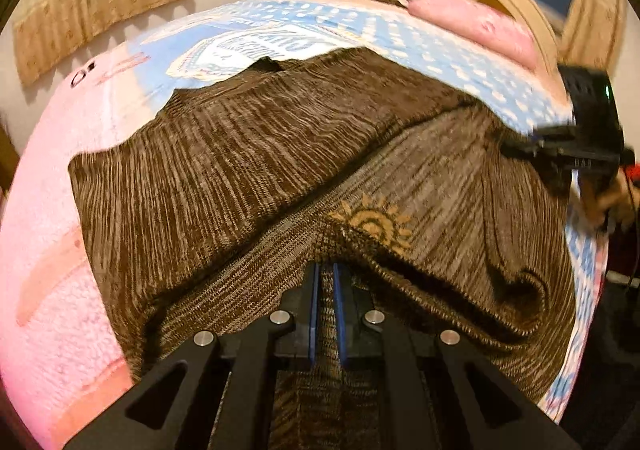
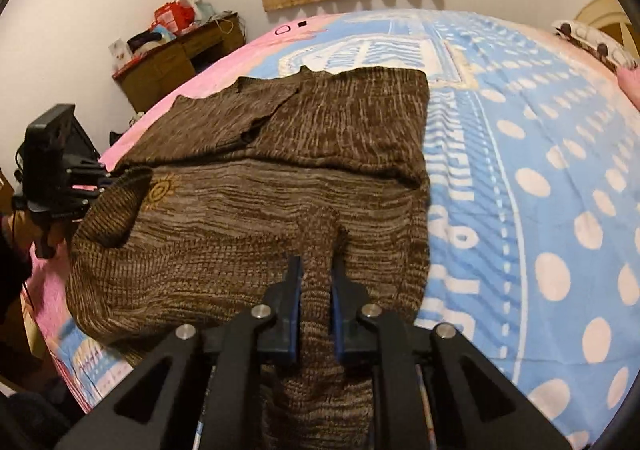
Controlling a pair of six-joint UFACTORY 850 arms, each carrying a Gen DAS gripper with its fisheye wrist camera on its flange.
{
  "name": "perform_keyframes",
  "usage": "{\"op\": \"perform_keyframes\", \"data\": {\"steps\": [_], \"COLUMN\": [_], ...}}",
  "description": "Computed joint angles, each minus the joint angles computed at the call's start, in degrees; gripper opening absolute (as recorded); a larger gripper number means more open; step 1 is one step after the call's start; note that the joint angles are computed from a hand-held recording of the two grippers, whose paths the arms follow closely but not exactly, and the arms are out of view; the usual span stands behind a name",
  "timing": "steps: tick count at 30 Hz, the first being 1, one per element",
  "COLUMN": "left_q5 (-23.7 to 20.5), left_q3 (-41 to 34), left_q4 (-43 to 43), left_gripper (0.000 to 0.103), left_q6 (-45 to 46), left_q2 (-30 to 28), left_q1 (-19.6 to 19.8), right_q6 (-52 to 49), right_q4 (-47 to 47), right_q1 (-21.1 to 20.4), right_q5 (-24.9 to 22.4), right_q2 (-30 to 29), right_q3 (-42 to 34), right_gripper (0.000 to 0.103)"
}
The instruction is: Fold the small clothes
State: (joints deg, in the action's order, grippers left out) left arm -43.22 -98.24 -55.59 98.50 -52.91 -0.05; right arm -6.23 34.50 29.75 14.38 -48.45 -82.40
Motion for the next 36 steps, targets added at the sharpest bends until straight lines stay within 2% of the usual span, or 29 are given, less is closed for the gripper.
{"op": "perform_keyframes", "data": {"steps": [2,5,8,10,11,12,14,17,19,21,23,25,27,30,36], "left_q5": [-0.8,1.5,1.6,-2.8,-4.6,-5.6,-3.7,3.9,4.8,4.3,1.4,-0.2,-2.3,-4.2,-3.2], "left_q3": [1.1,5.0,5.8,3.0,1.5,0.6,1.5,4.5,4.3,4.2,3.1,2.0,0.6,0.0,1.2], "left_q4": [-4.7,-9.2,-7.3,-0.9,2.2,3.8,3.3,1.9,2.1,-0.4,-1.4,-1.3,-0.6,-0.8,-2.0], "left_gripper": [0.007,0.009,0.023,0.071,0.079,0.082,0.082,0.082,0.082,0.079,0.063,0.035,0.026,0.023,0.023], "left_q6": [0.9,3.5,2.5,-2.5,-6.0,-8.1,-6.8,-2.3,-2.2,-0.1,0.3,-1.9,-4.4,-5.7,-7.1], "left_q2": [0.0,2.0,3.0,2.0,1.5,1.1,1.9,3.4,2.9,2.4,1.7,1.1,0.3,-0.3,0.4], "left_q1": [0.8,0.9,0.7,0.8,0.7,0.7,0.5,-0.9,-1.4,-1.5,-1.1,-0.8,-0.2,0.4,0.3], "right_q6": [4.1,7.3,7.2,8.0,8.8,9.8,10.6,12.0,13.1,14.1,14.1,13.7,12.9,10.0,7.5], "right_q4": [-3.6,-6.1,-5.9,-6.5,-7.3,-8.0,-8.5,-9.8,-10.9,-11.9,-12.1,-11.9,-11.2,-8.7,-6.4], "right_q1": [-0.2,-0.4,-0.4,-0.4,-0.5,-0.6,-0.6,-0.7,-0.8,-0.9,-0.9,-0.9,-0.8,-0.6,-0.5], "right_q5": [0.5,1.0,1.0,0.9,0.8,0.9,1.0,1.1,1.1,1.1,1.2,1.2,1.1,0.9,0.0], "right_q2": [0.2,0.0,0.2,0.3,0.3,0.3,0.3,0.3,0.3,0.3,0.4,0.4,0.4,0.3,0.0], "right_q3": [0.6,0.6,0.8,0.9,0.9,1.0,1.0,1.2,1.3,1.3,1.4,1.4,1.3,1.1,0.3], "right_gripper": [0.016,0.016,0.016,0.016,0.016,0.016,0.016,0.016,0.016,0.016,0.016,0.016,0.016,0.016,0.016]}}
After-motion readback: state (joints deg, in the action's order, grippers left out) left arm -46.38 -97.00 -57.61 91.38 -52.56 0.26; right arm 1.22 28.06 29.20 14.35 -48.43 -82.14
